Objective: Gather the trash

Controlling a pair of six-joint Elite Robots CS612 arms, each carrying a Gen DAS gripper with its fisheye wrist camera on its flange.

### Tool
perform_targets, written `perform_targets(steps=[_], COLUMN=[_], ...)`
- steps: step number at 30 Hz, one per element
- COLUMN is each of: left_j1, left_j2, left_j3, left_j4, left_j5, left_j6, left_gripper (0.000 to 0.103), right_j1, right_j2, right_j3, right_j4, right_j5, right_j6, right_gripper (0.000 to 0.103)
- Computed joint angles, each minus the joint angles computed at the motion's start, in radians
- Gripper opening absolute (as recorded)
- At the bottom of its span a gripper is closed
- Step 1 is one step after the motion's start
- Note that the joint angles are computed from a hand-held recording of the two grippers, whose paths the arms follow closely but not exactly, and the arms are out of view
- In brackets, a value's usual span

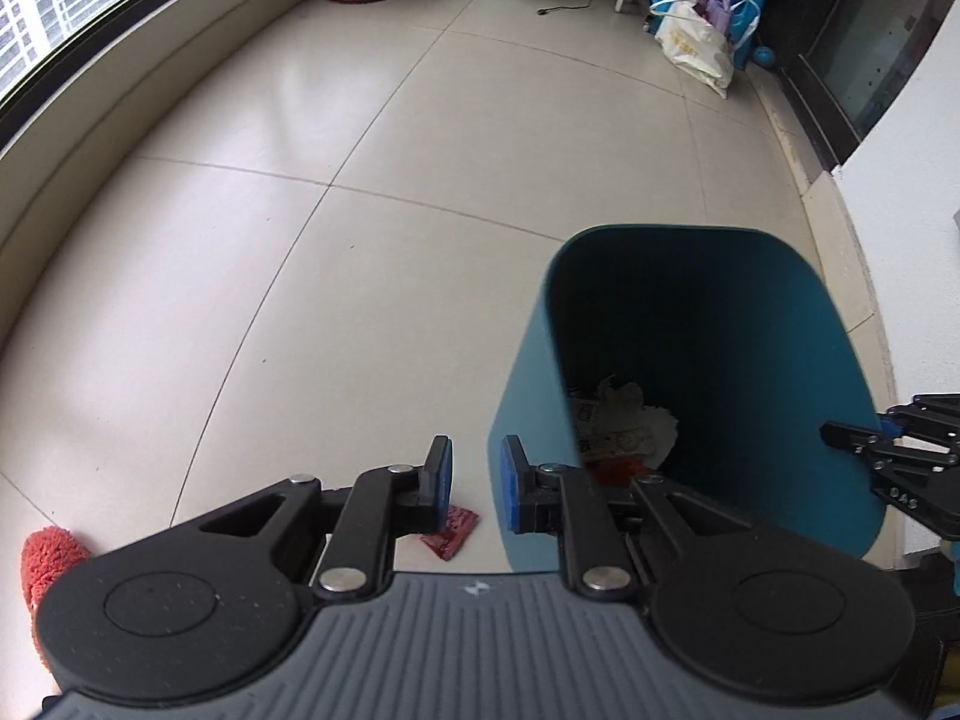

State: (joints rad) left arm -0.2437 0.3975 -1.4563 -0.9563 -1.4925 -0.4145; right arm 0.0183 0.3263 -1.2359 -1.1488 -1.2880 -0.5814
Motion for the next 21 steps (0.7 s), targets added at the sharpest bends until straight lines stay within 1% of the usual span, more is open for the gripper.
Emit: perform_targets(steps=[3,5,7,8,9,10,11,12,15,18,19,21], left_j1=[0.025,0.037,0.046,0.050,0.051,0.051,0.050,0.049,0.052,0.061,0.064,0.072], left_j2=[0.030,0.053,0.072,0.084,0.095,0.106,0.116,0.128,0.150,0.166,0.167,0.175], left_j3=[-0.027,-0.044,-0.053,-0.058,-0.064,-0.070,-0.076,-0.084,-0.081,-0.055,-0.038,-0.016], left_j4=[0.030,0.030,0.034,0.033,0.029,0.025,0.020,0.008,-0.007,0.005,0.007,0.007], left_j5=[-0.034,-0.053,-0.083,-0.096,-0.100,-0.099,-0.093,-0.089,-0.121,-0.174,-0.180,-0.186], left_j6=[-0.036,-0.040,-0.035,-0.035,-0.031,-0.026,-0.024,-0.019,0.000,-0.021,-0.046,-0.134], left_gripper=[0.016,0.017,0.025,0.032,0.042,0.050,0.066,0.071,0.072,0.072,0.072,0.072], right_j1=[0.001,0.004,0.009,0.012,0.012,0.011,0.007,0.004,0.003,0.006,0.007,0.007], right_j2=[0.000,-0.001,0.001,0.002,0.002,-0.002,-0.009,-0.016,-0.018,-0.011,-0.011,-0.009], right_j3=[0.001,0.003,0.006,0.009,0.012,0.021,0.034,0.044,0.048,0.035,0.033,0.030], right_j4=[0.001,-0.005,-0.027,-0.043,-0.057,-0.068,-0.066,-0.061,-0.064,-0.062,-0.062,-0.059], right_j5=[-0.003,-0.014,-0.040,-0.057,-0.066,-0.073,-0.067,-0.054,-0.056,-0.066,-0.068,-0.068], right_j6=[0.001,0.001,0.010,0.019,0.031,0.050,0.066,0.080,0.076,0.069,0.069,0.071], right_gripper=[0.012,0.010,0.007,0.005,0.004,0.003,0.002,0.002,0.002,0.003,0.003,0.003])
